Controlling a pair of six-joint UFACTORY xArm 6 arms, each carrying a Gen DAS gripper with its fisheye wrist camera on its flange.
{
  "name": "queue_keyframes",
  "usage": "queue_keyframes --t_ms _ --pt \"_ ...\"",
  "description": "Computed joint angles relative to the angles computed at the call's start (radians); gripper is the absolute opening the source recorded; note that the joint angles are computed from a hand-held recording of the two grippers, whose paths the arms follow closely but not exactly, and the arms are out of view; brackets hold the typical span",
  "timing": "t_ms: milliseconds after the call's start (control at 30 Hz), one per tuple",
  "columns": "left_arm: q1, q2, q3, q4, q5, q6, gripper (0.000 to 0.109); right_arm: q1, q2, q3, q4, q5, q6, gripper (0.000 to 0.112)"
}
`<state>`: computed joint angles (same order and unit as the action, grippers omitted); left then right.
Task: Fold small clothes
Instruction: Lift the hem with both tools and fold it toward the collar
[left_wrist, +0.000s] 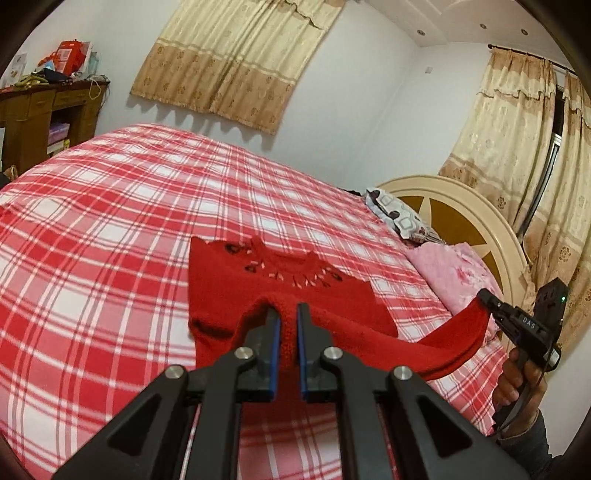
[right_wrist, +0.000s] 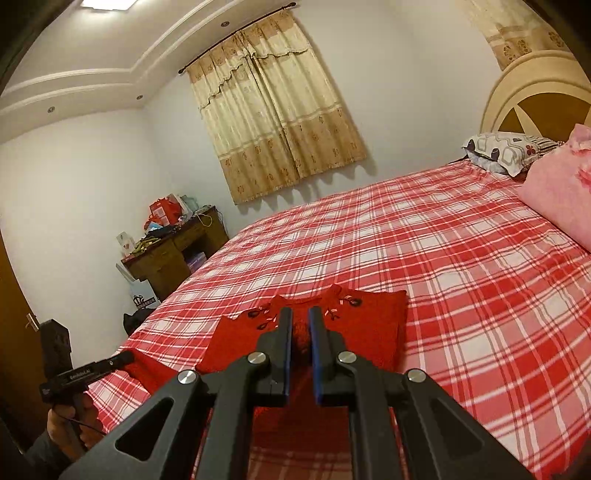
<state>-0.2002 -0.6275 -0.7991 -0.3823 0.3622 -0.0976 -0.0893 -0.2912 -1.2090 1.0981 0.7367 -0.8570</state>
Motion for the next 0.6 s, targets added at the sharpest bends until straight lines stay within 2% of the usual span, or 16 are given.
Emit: queue_keyframes --t_ms 200,600 --pt "0.010 0.083 -0.067 -0.046 -0.022 0.048 0.008 0.024 0.079 -0.083 -0.042 -0.007 0.028 0.008" --pt "0.057 0.279 -0.239 -0.102 -0.047 0.138 0.008 0.078 0.347 -0.393 -0.207 -0.033 0.164 0.008"
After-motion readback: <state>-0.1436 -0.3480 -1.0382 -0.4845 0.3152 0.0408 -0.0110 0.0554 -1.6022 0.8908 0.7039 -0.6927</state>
